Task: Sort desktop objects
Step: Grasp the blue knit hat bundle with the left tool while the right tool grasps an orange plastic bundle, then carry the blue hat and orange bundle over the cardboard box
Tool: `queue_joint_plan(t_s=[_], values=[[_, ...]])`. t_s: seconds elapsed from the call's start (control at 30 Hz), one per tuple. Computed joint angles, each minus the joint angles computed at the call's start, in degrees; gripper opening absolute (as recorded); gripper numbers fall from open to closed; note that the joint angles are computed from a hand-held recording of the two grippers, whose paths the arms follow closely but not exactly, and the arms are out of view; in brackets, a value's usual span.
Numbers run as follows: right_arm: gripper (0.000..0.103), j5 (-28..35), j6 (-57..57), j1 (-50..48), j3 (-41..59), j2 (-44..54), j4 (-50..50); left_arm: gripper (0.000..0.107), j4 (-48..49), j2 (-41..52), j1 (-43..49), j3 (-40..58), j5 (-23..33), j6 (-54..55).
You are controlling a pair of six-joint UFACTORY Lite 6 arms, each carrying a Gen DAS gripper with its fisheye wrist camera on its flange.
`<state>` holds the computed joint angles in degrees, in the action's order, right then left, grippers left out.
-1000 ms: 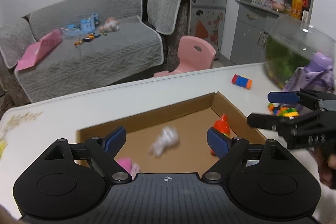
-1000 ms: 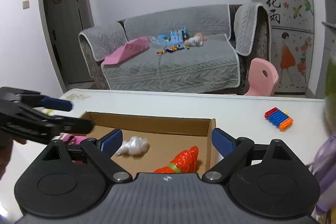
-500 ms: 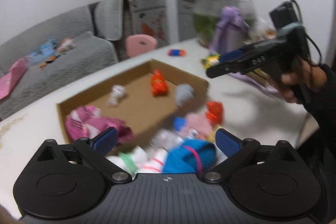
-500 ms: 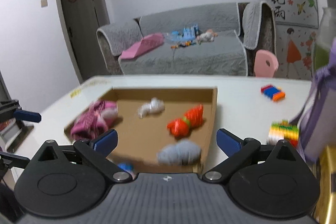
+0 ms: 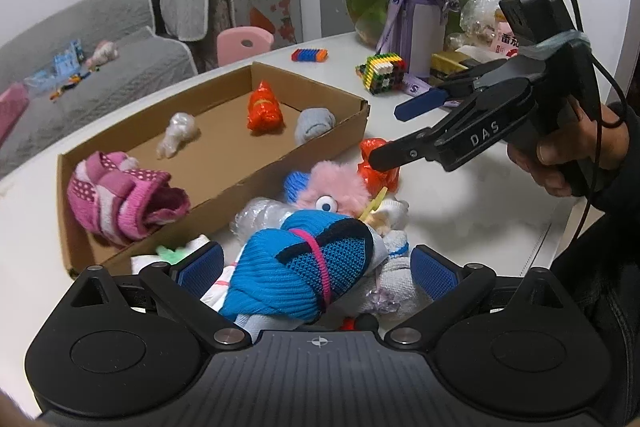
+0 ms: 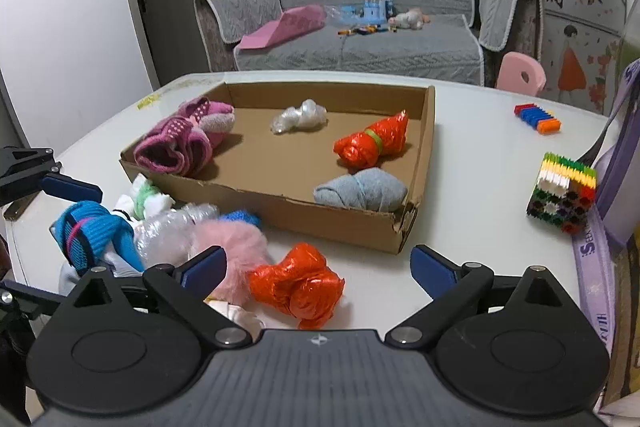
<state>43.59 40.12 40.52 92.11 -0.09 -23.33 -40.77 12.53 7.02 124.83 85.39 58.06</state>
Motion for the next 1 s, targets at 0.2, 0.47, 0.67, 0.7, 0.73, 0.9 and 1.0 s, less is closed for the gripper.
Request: queue_joint_plan(t_s=[0.2,0.47,0.67,0.7,0.73,0.9,1.0], values=[[0.078,0.58,0.43,1.24,-3.14,-0.41,-0.68,0.101,-0.67,-0.46,-0.30,-2.38,-1.28,-2.22],[0.047,0.97,-1.99,0.83,-3.72,-0.66,2.54,0.093,-0.53,-3.94,-0.51,-7.15,-2.65,-2.31],[0.046,2.01,-1.86,0.30,-3.67,-2.02,3.18,0.071,-0.64,-2.21,0.44,-2.47,-0.06,-5.20],[0.046,1.70,-1.96,-0.09,-3.80,-2.48,3.67,0.070,-0.62,-2.33,0.55,-2.34,0.11,-5.21],[0.046,1.37,-2.16,-0.54,-3.81,-2.83,4.14,0.070,-0.49,-2.60,0.60,-2.41,0.19,-5.01],[0.046,0.63,-1.39,-1.87,-4.69,-4.49,4.56,0.069,-1.46,-2.46,2.08,-0.60,1.37,-5.78],[0.046,0.62,-1.23,-2.58,-4.74,-4.62,4.82,0.069,-2.12,0.27,3.54,5.50,3.62,-8.92]])
